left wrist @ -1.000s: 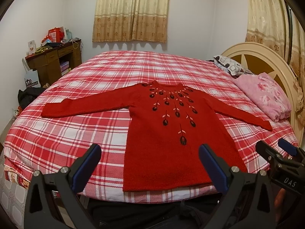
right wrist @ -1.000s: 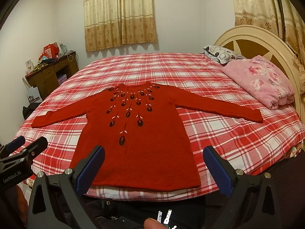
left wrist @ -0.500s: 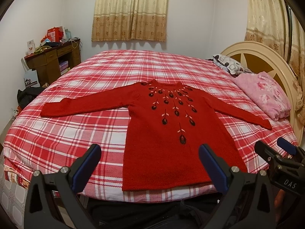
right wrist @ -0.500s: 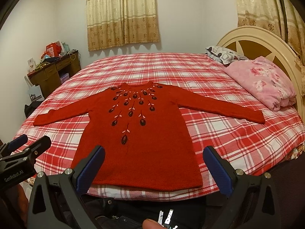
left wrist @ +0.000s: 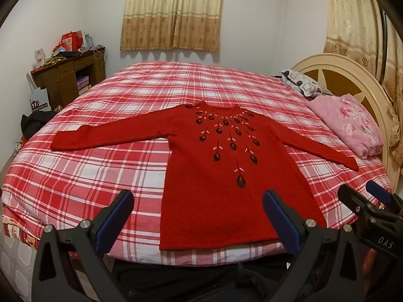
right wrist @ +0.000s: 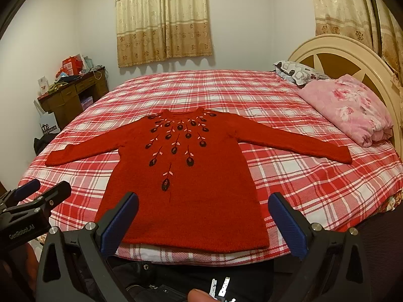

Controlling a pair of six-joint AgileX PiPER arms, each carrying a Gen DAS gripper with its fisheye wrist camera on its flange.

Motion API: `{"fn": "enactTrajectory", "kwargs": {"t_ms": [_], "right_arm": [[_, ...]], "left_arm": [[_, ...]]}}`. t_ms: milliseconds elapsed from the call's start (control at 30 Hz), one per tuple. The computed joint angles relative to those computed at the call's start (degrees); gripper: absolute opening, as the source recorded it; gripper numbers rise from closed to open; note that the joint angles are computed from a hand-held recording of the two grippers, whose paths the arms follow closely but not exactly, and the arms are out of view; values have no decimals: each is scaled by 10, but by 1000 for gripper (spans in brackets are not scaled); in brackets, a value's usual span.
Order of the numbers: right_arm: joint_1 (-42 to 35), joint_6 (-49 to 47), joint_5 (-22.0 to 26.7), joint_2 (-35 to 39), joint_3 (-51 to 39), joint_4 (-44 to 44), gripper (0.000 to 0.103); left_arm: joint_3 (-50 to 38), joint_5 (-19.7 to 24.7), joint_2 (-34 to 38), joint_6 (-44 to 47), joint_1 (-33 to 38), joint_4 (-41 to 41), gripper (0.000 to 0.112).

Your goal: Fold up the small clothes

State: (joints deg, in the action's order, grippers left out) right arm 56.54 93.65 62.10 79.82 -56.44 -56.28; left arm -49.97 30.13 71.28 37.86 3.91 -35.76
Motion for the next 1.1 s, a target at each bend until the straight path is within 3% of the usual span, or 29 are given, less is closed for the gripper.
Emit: {"fn": "enactTrajectory", "kwargs": {"t_ms": [167, 333, 567, 733, 867, 933, 1100], "right_arm": [[-20, -8, -43, -8, 16, -1, 102], [-84, -13, -133, -21, 55, 1, 102], [-225, -69, -255, 9, 95, 29, 102], [-342, -101, -316, 49, 107, 4, 102], [-465, -192, -386, 80, 95, 61, 102], [-527, -260, -417, 93, 85, 124, 102], [-614, -294, -401, 125, 46, 102, 102]], "left_arm": [[-11, 11, 19, 15, 2, -9, 103], [-33, 3, 54, 44, -5, -19, 103], [-80, -52, 131, 108, -35, -35, 103], [-160, -65, 217, 70, -49, 9, 103], [-204, -104, 269, 70, -63, 26, 103], [-235, -98, 297, 77, -65, 18, 103], [-311, -98, 368, 27, -81, 61, 103]]}}
